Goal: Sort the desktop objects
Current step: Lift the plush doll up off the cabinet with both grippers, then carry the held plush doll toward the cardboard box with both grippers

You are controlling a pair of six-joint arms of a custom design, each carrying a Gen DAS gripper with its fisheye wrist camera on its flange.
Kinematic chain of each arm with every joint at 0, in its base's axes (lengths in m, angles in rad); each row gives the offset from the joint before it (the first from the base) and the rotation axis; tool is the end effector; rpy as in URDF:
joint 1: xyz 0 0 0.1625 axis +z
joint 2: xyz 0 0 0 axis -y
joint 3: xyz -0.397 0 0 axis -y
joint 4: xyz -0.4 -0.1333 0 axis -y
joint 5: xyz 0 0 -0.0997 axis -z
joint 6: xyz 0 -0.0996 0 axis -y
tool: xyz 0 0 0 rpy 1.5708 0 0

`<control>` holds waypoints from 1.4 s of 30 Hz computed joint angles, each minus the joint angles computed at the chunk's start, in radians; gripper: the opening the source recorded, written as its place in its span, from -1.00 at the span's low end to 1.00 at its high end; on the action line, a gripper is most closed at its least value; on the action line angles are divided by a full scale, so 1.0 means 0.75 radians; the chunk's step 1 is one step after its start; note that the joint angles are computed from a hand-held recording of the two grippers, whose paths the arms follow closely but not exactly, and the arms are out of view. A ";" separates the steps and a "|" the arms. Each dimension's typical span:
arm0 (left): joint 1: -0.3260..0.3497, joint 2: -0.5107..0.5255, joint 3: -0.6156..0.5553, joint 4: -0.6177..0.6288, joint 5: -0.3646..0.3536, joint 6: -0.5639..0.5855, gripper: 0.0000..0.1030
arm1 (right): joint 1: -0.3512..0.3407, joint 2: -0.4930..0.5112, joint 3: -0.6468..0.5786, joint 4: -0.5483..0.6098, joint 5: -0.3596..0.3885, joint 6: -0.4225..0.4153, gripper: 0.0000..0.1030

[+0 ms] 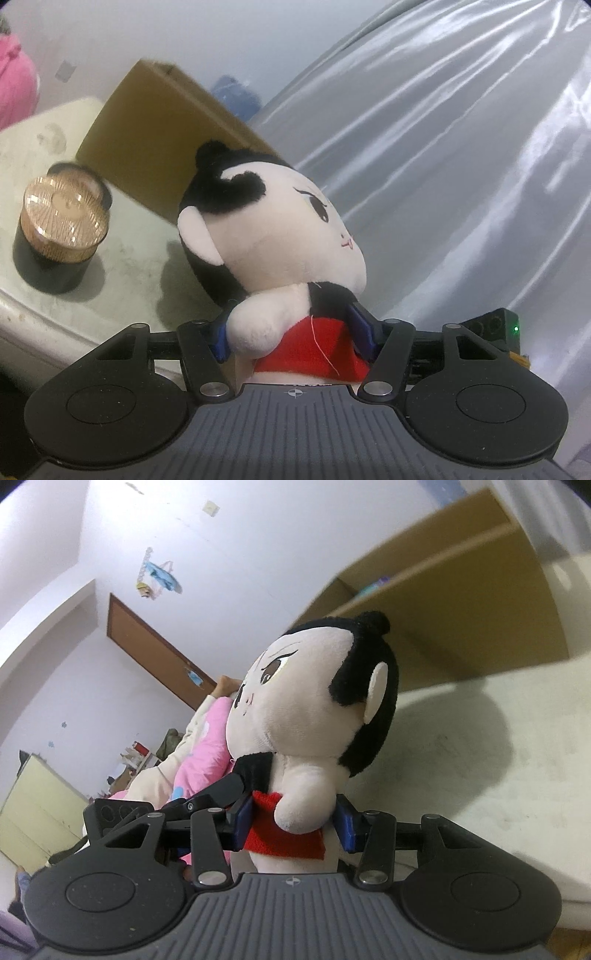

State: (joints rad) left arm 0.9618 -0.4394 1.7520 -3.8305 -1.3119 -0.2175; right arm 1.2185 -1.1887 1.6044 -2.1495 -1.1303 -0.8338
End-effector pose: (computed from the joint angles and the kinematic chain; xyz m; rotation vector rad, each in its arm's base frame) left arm -0.2117 -0.5812 -0.0307 -0.3414 -2.6290 1.3797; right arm -0.0514 -0.6491 0.2966 -0.7215 2.7226 -0.5431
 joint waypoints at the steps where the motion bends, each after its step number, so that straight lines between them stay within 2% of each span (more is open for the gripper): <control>1: -0.008 0.000 0.003 -0.018 0.004 0.010 0.18 | 0.003 -0.012 0.011 -0.004 0.008 -0.011 -0.04; 10: -0.046 -0.015 -0.016 -0.079 0.005 0.125 0.18 | 0.022 -0.070 0.038 -0.018 0.099 -0.103 -0.04; 17: -0.057 -0.051 -0.006 -0.092 -0.007 0.198 0.18 | 0.038 -0.060 0.001 -0.030 0.158 -0.142 -0.04; 22: -0.048 -0.046 -0.061 -0.072 -0.030 0.244 0.19 | 0.040 -0.034 -0.043 -0.042 0.196 -0.170 -0.04; 32: 0.000 -0.029 -0.203 0.054 -0.066 0.275 0.19 | 0.078 0.060 -0.133 -0.146 0.227 -0.112 -0.04; 42: -0.013 -0.003 -0.319 0.170 -0.019 0.345 0.21 | 0.078 0.108 -0.200 -0.197 0.258 -0.080 -0.04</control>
State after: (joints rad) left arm 0.9524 -0.4420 1.5125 -3.7027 -1.3264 0.0413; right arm 1.2767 -1.1077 1.4541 -2.2972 -0.9369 -0.8938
